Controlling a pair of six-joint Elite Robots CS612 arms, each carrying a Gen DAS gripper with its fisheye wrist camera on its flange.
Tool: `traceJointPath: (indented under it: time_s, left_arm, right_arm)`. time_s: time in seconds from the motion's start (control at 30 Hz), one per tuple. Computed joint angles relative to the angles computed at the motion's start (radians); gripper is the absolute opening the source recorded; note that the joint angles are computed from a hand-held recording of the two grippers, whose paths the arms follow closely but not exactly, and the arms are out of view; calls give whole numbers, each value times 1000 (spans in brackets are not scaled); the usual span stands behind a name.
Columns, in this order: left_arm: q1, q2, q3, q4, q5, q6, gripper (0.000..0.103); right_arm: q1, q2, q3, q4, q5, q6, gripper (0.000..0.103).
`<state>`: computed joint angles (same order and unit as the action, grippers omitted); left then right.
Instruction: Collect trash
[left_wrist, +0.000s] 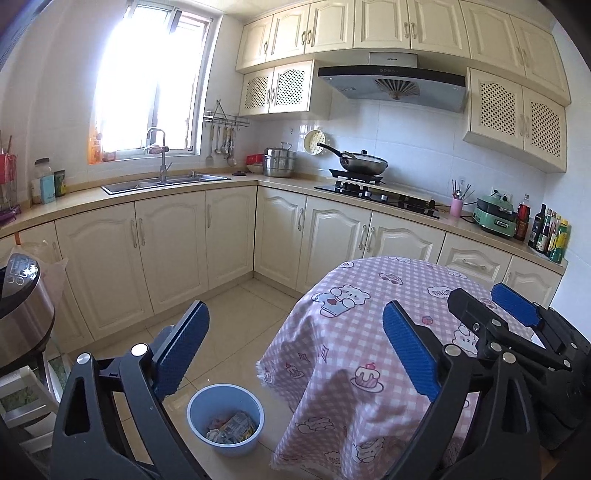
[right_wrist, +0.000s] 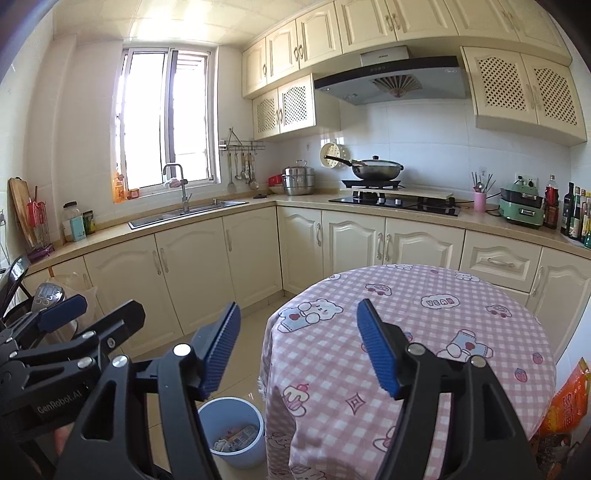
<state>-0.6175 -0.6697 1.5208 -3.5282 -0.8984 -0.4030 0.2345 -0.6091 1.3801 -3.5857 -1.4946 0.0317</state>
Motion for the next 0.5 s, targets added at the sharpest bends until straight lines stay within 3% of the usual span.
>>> traceJointPath:
  time_s: [0.5]
  left_arm:
    - [-20,1,21,-53,15,30,94]
  right_arm:
    - [8,-18,65,-88,-51,3,68]
